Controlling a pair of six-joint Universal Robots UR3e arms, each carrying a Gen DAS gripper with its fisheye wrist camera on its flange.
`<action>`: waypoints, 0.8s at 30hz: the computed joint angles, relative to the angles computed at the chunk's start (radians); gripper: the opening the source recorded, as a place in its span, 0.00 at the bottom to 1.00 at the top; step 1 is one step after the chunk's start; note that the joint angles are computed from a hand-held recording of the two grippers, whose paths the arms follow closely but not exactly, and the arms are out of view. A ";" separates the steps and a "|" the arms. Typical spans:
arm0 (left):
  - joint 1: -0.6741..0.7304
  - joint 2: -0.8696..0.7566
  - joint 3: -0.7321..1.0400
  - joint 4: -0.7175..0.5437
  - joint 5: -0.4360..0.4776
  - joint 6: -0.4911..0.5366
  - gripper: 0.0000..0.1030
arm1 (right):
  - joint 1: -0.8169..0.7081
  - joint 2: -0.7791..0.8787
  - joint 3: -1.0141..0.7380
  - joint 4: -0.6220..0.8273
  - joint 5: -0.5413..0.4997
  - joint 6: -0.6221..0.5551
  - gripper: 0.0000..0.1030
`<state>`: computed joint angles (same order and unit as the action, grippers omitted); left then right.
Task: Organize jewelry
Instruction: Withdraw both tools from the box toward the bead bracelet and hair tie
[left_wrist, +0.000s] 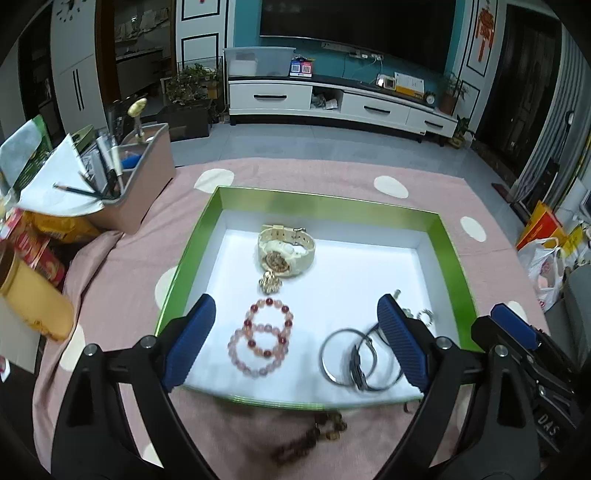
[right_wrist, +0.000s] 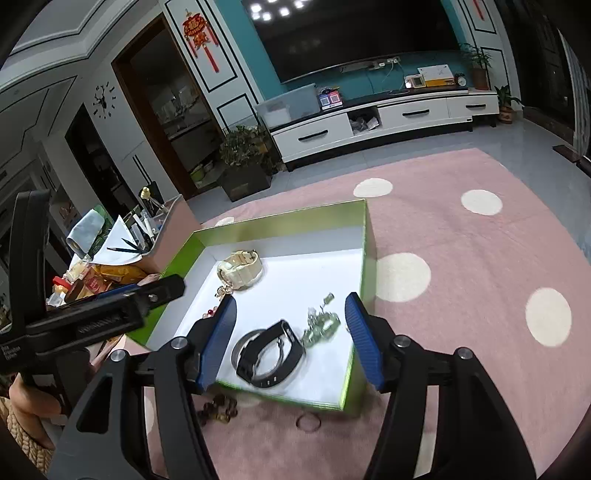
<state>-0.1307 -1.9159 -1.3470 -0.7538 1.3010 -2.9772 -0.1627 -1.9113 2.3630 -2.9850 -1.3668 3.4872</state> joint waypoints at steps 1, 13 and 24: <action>0.008 0.021 -0.020 0.000 -0.010 0.003 0.89 | 0.012 -0.021 0.009 0.008 -0.013 0.006 0.62; 0.186 0.398 -0.429 -0.027 -0.170 0.102 0.91 | 0.207 -0.294 0.123 0.155 -0.226 0.051 0.65; 0.329 0.603 -0.628 -0.172 -0.242 0.214 0.92 | 0.382 -0.397 0.178 0.291 -0.373 0.144 0.65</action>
<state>0.1979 -1.3134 -1.9749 -0.9254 1.0591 -2.7629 0.2190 -2.3082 2.5408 -2.6936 -1.7403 3.6317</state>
